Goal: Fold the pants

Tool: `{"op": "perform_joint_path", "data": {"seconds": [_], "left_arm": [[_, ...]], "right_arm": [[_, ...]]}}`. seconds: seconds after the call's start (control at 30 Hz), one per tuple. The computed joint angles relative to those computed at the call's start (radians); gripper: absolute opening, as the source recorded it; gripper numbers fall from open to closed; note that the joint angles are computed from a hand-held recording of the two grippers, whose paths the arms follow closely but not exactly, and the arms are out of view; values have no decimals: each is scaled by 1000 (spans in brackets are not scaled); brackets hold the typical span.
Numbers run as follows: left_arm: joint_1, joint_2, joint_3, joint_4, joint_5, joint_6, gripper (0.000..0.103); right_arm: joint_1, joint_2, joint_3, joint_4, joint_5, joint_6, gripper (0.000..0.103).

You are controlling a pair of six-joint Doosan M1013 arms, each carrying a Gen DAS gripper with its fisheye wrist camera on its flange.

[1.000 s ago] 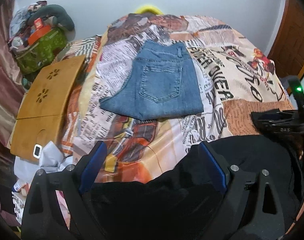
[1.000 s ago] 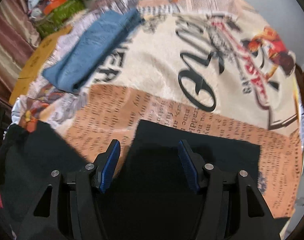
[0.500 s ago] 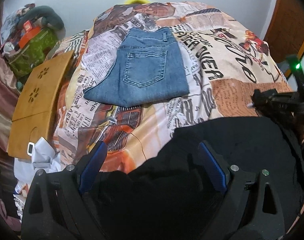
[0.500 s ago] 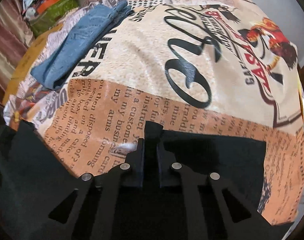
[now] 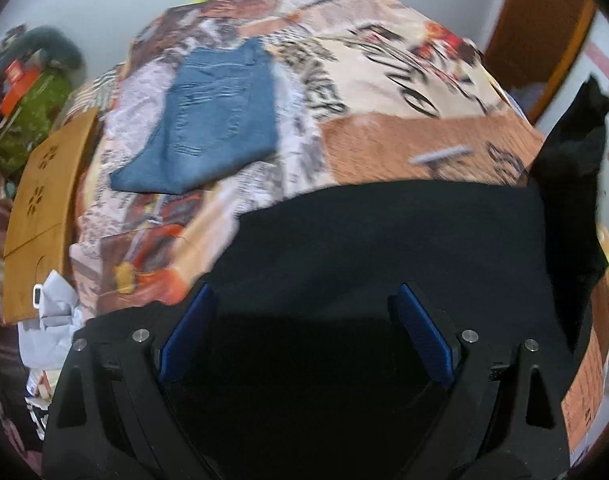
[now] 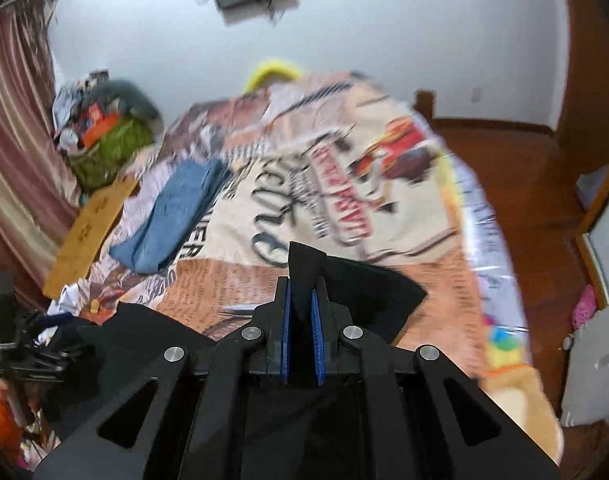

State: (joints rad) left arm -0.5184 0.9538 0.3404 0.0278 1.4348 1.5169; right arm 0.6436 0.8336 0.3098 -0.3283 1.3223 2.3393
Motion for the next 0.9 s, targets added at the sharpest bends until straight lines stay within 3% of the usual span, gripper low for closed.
{"op": "perform_joint_path", "data": {"seconds": [0.2,0.37,0.57,0.77,0.9], "left_arm": [[-24,44,-72,-81,105,47,93],[-42,23,-31,-59,75,50,94],[-42,13,-6,-68,60,26,95],[-45,-9,39,-56,21,20,96],[-46,-19,58,-52,4,18,96]], "right_arm": [[25,-129,232,-96,-57,78,8],[32,-238,451,-86,-89,170,8],[34,-291,625,17,-108,275,8],[45,-311,710,45,-143,366,9],[56,-284,653,6,-68,357,18]]}}
